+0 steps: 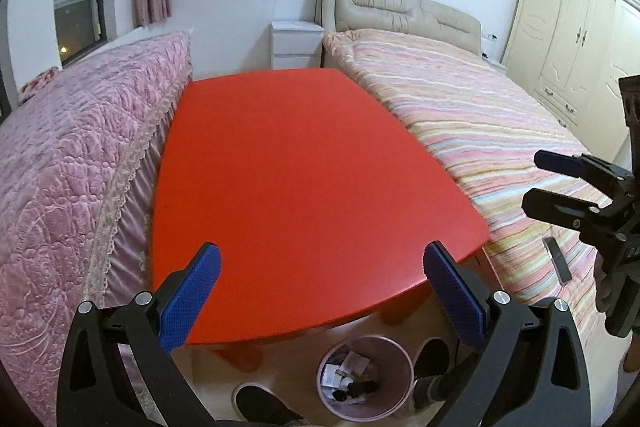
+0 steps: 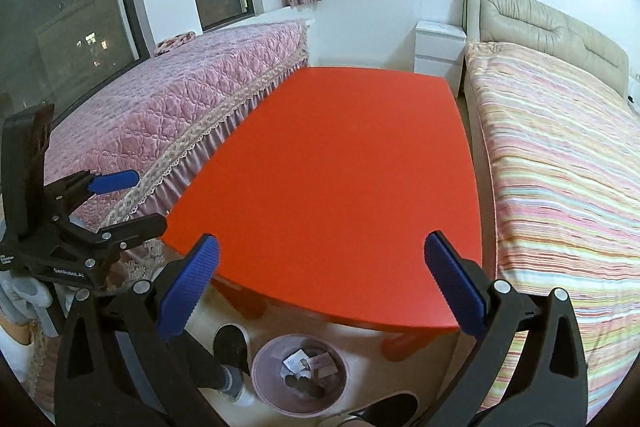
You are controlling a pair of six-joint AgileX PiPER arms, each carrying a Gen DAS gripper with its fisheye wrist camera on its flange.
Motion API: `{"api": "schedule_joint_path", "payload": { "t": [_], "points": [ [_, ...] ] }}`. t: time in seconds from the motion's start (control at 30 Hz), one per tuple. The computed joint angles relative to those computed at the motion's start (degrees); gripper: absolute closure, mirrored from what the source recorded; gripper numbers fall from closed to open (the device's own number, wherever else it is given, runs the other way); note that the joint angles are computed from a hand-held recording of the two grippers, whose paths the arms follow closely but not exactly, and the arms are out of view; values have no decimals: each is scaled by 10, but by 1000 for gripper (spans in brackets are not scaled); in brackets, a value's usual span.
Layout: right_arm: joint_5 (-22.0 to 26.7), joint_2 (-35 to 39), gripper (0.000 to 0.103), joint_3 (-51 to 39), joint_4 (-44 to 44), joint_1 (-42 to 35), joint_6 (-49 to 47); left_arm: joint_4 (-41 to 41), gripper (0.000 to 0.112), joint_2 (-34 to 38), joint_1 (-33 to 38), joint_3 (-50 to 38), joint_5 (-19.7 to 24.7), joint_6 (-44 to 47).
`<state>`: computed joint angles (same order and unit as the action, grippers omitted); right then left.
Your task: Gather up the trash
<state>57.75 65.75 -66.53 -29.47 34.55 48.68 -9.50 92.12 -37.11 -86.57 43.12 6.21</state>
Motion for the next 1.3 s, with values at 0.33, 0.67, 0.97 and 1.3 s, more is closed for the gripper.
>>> {"api": "schedule_joint_path", "payload": {
  "t": [0.33,0.67,0.97,1.3],
  "points": [
    [5,10,3,-13,1,-7,-11,-35,15,1,7,-12,10,29],
    [5,5,3,-6,5,-10,-15,-41,15,3,8,-16,16,30],
    [5,2,3,2,4,-7,-10,-42,15,2,7,-13,16,30],
    [6,2,3,4,-1,-2,-3,-41,15,1,4,-12,17,25]
  ]
}}
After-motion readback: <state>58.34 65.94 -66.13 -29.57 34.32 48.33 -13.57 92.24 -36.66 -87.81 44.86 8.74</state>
